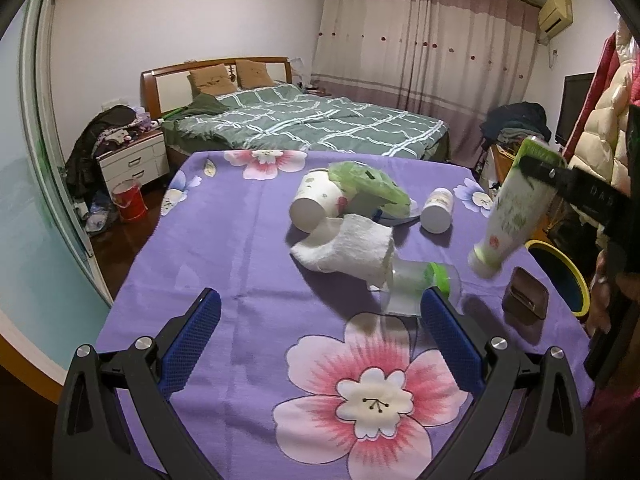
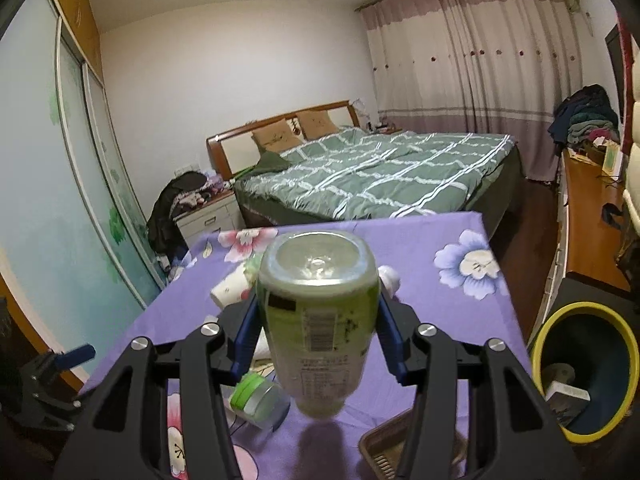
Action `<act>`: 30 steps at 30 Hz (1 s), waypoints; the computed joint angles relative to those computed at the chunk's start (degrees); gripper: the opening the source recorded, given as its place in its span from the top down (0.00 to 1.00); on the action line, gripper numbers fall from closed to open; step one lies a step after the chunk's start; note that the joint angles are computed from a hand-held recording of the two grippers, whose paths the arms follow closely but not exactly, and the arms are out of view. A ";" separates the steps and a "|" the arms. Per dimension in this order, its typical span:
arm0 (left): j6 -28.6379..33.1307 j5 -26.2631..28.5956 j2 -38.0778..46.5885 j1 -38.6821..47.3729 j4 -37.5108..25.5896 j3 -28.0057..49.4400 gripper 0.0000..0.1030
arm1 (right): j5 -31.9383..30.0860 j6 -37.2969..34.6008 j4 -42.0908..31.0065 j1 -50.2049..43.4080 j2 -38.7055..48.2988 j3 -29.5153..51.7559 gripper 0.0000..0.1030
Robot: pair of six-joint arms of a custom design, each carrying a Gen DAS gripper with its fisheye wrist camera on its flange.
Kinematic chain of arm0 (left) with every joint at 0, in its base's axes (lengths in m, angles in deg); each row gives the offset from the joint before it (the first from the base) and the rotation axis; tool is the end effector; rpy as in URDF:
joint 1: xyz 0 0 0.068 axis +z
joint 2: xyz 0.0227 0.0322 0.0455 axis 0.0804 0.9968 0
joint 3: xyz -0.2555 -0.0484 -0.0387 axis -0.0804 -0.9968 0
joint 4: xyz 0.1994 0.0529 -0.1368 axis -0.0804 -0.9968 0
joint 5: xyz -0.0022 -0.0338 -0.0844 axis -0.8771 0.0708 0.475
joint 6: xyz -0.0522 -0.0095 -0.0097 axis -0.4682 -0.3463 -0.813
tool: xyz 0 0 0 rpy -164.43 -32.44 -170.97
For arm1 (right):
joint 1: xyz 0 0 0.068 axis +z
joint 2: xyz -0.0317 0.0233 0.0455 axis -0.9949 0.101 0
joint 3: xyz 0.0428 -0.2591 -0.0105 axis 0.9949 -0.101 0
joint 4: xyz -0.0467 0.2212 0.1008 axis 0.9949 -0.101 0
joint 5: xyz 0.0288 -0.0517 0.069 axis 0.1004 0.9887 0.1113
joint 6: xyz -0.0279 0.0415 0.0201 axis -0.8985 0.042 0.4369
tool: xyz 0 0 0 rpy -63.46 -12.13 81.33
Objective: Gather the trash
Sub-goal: 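Carry the bottle over the bin and open the right tool while the left tool reaches the jar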
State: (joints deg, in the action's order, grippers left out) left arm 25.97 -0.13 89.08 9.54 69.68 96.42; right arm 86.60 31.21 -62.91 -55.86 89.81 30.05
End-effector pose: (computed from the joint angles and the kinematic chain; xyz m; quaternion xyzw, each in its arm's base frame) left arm 0.2682 0.0095 0.1822 0.1467 0.8854 -0.1097 0.4273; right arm 0.2705 0.1304 0.1844 0.0780 0.8355 0.0822 0.5376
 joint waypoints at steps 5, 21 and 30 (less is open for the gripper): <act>-0.09 -0.58 0.74 -2.18 -0.28 0.06 0.04 | 1.55 -0.09 0.24 -3.11 -6.12 -4.43 0.52; -2.75 -5.98 6.27 -14.24 -0.12 2.29 0.04 | -3.24 -2.28 -4.21 -36.11 -19.34 -17.71 0.49; -3.52 -7.66 9.47 -16.80 -0.75 4.27 0.04 | 1.94 -0.11 5.92 -33.16 -18.64 -24.52 0.28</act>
State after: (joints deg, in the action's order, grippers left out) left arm 22.45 -7.79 98.55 -7.26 68.93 100.69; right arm 88.55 31.10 -56.99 -89.02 71.16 5.53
